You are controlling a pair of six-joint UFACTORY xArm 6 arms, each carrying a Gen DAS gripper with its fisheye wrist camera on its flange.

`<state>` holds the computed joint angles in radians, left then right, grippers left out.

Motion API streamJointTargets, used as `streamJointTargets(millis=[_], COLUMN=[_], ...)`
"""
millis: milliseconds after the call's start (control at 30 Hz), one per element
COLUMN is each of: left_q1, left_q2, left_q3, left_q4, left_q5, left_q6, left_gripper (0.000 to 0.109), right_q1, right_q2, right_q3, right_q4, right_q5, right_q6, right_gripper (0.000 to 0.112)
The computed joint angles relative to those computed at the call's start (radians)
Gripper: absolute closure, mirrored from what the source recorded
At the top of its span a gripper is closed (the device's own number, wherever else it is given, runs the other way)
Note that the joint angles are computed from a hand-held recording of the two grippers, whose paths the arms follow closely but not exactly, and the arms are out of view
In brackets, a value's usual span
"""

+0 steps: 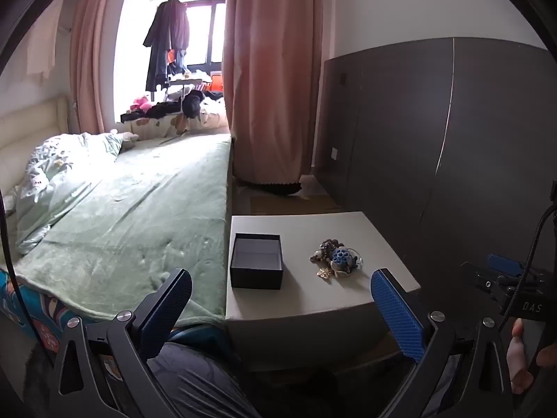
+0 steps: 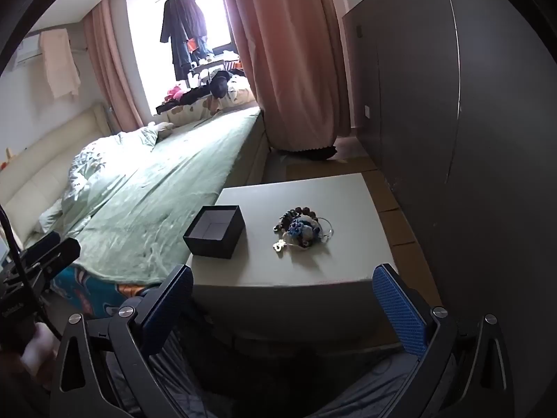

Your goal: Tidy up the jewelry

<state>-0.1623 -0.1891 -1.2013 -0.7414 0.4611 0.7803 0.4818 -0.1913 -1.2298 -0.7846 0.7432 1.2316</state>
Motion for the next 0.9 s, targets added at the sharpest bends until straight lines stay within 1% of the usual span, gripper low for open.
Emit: streamJointTargets(millis=[167, 267, 300, 433, 900], left_q1=[0.0, -0.001, -0.003, 0.004, 0.012], left_q2=[0.004, 0.003, 0.001, 0.0, 0.0], left_q3=[-0.003, -0.002, 0.0, 0.0, 0.004], left_q4=[0.002, 0.014, 0.02, -0.001, -0.014], left_q5=[-0.001, 0.001, -0.001, 0.002, 0.005], left_q6=[-0.005, -0.022, -0.028, -0.005, 0.002], left_gripper=[0.006, 0.006, 0.006, 0.006, 0.006], right_q1=[0.004, -0.004, 0.003, 0.0, 0.009], right_q2=[-0.006, -0.003, 0.004, 0.001, 0.015], right_q3=[-0.002, 0.003, -0.011, -0.004, -0.032], right_q4=[0.005, 0.01, 0.011, 0.004, 0.019], right_q5=[0.004, -0.011, 0.006, 0.002, 0.027], right_q6=[-0.005, -0.006, -0.013, -0.013, -0.034], right_gripper=[0.009, 0.009, 0.009, 0.009, 0.009])
